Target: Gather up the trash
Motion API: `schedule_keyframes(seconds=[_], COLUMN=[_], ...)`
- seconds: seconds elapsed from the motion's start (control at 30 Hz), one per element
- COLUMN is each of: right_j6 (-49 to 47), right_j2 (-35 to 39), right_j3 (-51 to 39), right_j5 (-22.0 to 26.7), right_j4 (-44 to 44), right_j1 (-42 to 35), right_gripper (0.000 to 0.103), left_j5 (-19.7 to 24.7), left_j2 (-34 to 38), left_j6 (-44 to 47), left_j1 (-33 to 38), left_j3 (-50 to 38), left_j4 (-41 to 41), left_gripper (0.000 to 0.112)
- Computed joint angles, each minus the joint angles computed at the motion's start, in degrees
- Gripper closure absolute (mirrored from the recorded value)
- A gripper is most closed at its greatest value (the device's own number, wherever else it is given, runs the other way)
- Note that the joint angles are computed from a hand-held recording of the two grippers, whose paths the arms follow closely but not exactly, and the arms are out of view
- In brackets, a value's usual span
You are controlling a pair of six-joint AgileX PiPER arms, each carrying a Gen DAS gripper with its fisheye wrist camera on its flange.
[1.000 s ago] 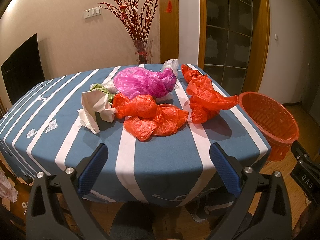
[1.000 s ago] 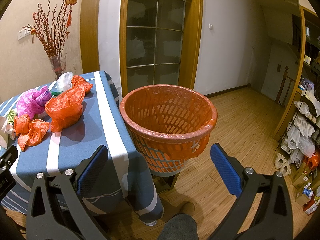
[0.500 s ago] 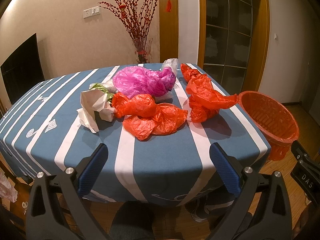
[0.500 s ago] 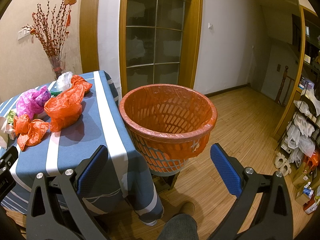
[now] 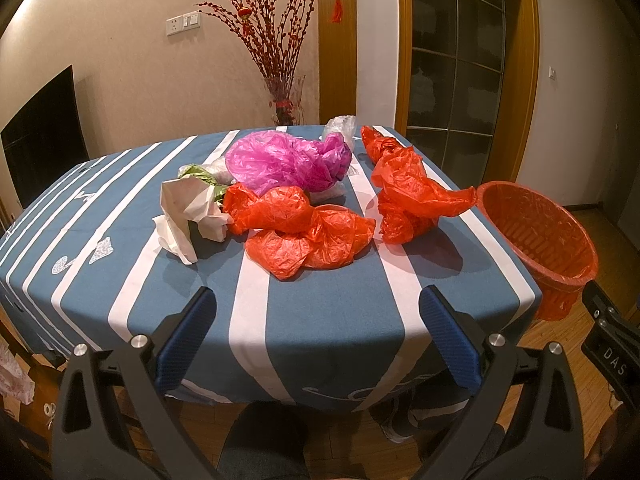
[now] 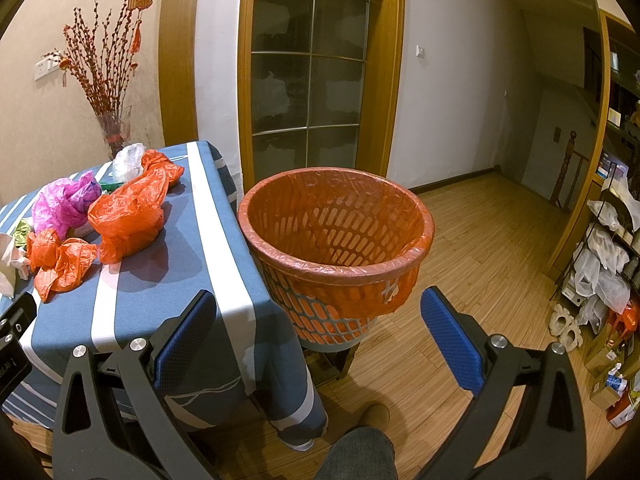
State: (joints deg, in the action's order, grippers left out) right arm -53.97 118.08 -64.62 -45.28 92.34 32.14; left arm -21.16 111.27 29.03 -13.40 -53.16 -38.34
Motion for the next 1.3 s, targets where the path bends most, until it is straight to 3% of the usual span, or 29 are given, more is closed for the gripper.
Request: schedule_keyframes(seconds=[0.57,0.77,0.97,1.13,1.3], right_j6=[-0.09,-0.37,1.3,0.3,-8.04], right_j2=[0.51,0.68,0.9,2.69,6.87], right_j3=[-0.42,-0.91,-2.64,-8.21,-18.85], right_j5=[0.24,1.73,8.41,14.35,20.72], right_j4=[0.08,-0.47,-5.13,-8.8,-3.79], right_j1=[-0.15,-0.61,-2.2,-3.28,-5.26], right_gripper=[0.002,0.002,0.002,0.002,0.003], left_j5=[-1.94,1.68,2.7,0.38,3.33], left_j2=[1.6,1.83,2.43,3.34,4.36], left_j6=[-2.39,-2.76,-8.68,-3.22,3.0], left_j1=[-1.02,1.17,4.28,7.47,12.33], left_j3=[0.86,-0.95,-1.58,-3.71,-8.3], left_j4=[1.12,2.37,8.91,3.51,-3.3], left_gripper=[0.013,0.013,0.013,0.013,0.013])
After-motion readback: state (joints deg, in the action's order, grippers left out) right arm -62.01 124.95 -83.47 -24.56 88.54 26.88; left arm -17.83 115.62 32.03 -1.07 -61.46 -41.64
